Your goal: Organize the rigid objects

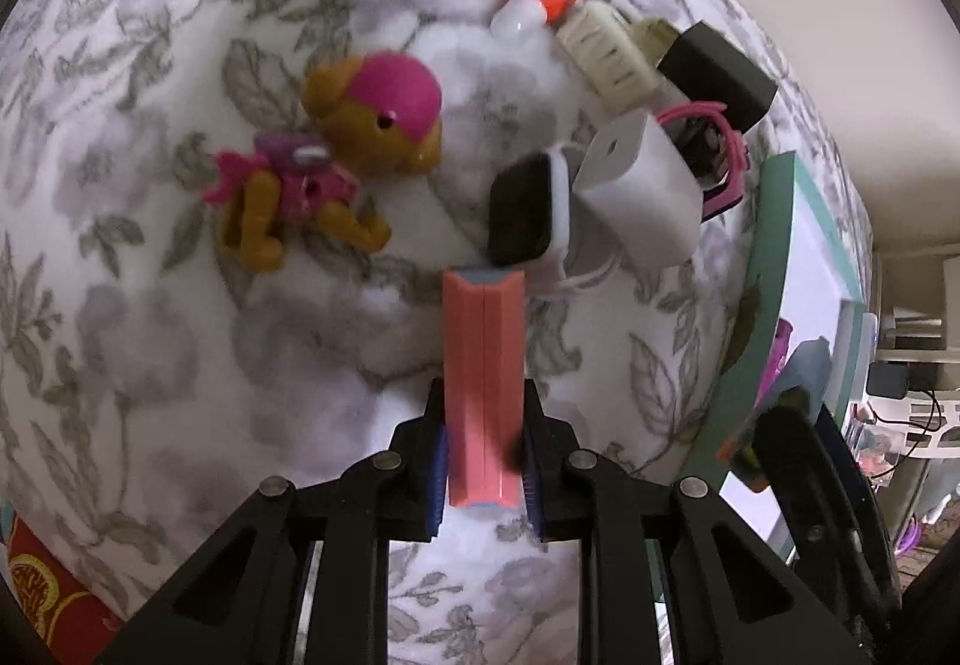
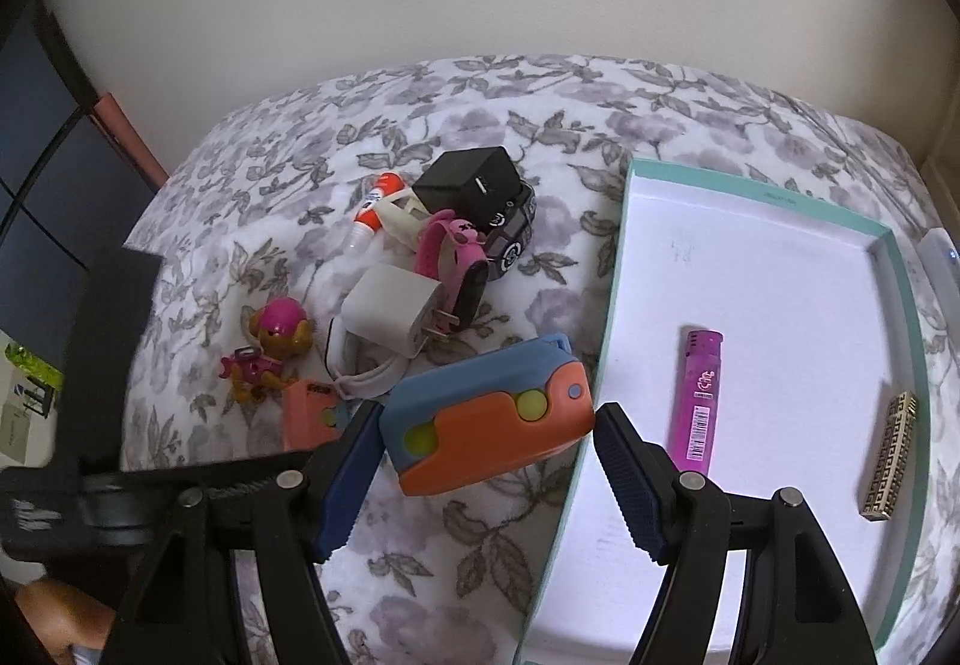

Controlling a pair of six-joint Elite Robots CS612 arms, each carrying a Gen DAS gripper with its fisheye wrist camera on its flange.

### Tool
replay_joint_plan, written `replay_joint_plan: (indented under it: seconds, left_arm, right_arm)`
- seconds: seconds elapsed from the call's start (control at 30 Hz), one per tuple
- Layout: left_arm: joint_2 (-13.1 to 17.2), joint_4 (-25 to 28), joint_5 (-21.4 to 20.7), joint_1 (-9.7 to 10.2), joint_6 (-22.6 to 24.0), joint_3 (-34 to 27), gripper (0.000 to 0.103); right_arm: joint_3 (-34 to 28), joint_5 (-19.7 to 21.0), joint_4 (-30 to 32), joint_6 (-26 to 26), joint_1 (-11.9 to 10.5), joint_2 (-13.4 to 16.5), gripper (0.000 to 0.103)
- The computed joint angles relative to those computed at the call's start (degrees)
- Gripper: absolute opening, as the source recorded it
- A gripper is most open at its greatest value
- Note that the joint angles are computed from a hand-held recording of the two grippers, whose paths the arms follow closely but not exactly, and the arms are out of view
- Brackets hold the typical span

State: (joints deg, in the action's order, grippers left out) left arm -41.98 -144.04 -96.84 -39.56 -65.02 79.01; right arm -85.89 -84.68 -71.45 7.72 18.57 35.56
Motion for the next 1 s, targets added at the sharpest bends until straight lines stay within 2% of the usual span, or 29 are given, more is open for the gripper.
replay_joint_plan:
  seconds: [0.1, 0.2, 0.33, 0.53, 0.73, 0.9, 1.0]
  left_arm:
    - [0.2, 1.3, 1.6, -0.45, 2.1, -0.5, 0.022]
    - [0.3, 4.2, 4.9, -1.43, 5.2, -1.6, 0.022]
    - [0.5, 5.6, 6.3, -1.8, 6.2, -2.1, 0.021]
    - [0.6, 0.5, 2.9, -1.31, 3.8, -0.8, 0.021]
    - [-0.3, -4.1, 1.9, -0.82, 2.8, 1.6, 0.021]
    - [-1.5, -6.1, 2.6, -0.78, 2.6, 2.8, 0.021]
    - [-1.5, -5.0, 2.6, -0.63, 3.2, 2.6, 0.021]
  right_arm:
    - [-0.1, 0.1, 0.1, 0.8, -0.2, 0.0, 0.074]
    - [-0.1, -0.6, 0.3, 1.7, -0.3, 0.0, 0.074]
    - [-0.5, -0.3, 0.5, 2.4, -0.5, 0.1, 0.074]
    - [-0.6, -0.2, 0.2, 2.8, -0.6, 0.1, 0.074]
    - [-0.8, -0.1, 0.2, 3.3, -0.7, 0.1, 0.074]
    - [-1.0, 0.1, -0.1, 3.4, -0.9, 0.1, 0.074]
    - [-1.0, 0.2, 0.0, 3.5, -0.9, 0.1, 0.074]
